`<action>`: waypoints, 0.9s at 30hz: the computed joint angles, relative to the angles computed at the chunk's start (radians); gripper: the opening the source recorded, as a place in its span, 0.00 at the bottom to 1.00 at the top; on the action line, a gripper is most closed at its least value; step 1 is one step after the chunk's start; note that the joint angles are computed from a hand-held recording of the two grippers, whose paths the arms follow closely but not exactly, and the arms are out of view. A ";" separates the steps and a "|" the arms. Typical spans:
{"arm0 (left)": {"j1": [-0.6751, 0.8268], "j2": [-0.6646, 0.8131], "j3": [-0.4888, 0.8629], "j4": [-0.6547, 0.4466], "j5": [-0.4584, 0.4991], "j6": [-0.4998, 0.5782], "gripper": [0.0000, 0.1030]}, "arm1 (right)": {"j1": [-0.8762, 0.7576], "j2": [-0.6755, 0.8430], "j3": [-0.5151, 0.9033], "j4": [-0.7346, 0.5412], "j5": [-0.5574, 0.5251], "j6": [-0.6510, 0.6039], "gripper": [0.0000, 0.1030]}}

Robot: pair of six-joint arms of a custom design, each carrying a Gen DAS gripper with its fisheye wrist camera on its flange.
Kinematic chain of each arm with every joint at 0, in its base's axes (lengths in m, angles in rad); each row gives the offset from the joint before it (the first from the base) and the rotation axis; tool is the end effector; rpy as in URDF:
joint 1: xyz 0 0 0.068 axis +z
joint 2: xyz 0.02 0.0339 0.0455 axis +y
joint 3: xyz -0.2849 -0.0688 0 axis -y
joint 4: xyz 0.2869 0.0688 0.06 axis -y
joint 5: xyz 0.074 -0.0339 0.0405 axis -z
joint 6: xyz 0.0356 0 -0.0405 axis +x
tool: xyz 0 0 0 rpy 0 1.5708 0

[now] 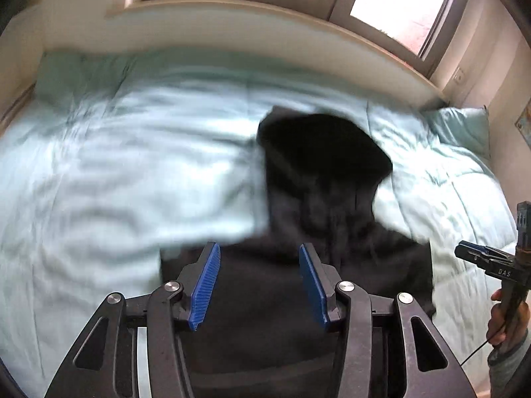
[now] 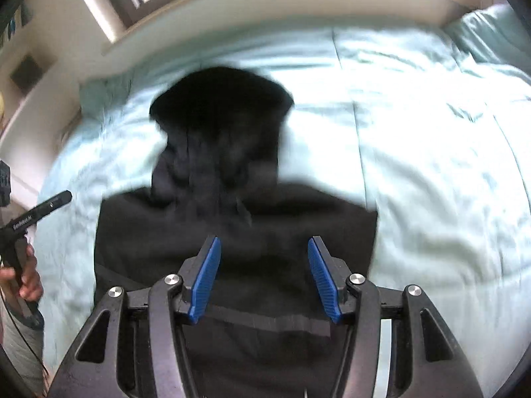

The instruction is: Fold large clothes

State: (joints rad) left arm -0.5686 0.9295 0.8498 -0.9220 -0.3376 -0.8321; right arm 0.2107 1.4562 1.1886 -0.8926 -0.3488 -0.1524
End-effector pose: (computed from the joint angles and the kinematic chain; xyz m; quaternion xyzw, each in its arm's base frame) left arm 0.1735 -0.0968 0.2881 -0.1710 0.9318 -0.0551 0.3155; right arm 0.3132 0.0794 0.2800 -0.2089 0.9419 0.1757 0.1957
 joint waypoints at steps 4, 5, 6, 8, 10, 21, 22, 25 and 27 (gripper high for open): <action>0.199 0.220 0.085 0.191 0.106 0.180 0.51 | 0.051 0.205 0.168 0.091 0.000 0.093 0.57; 0.230 0.249 0.096 0.213 0.128 0.198 0.51 | 0.057 0.262 0.211 0.106 -0.009 0.121 0.57; 0.270 0.311 0.117 0.258 0.164 0.220 0.51 | 0.058 0.325 0.262 0.116 -0.025 0.143 0.57; 0.331 0.433 0.152 0.329 0.218 0.246 0.51 | 0.069 0.422 0.337 0.139 -0.026 0.179 0.57; 0.360 0.547 0.184 0.376 0.252 0.254 0.51 | 0.084 0.526 0.431 0.142 -0.005 0.197 0.57; 0.440 0.750 0.242 0.513 0.271 0.218 0.09 | 0.140 0.835 0.706 0.122 0.166 0.258 0.07; 0.456 0.678 0.180 0.560 0.310 0.213 0.09 | 0.129 0.803 0.662 0.157 0.144 0.266 0.06; 0.487 0.467 0.028 0.612 0.405 0.219 0.11 | 0.091 0.614 0.444 0.303 0.085 0.271 0.05; 0.504 0.446 -0.014 0.596 0.446 0.220 0.12 | 0.092 0.518 0.329 0.361 0.085 0.241 0.05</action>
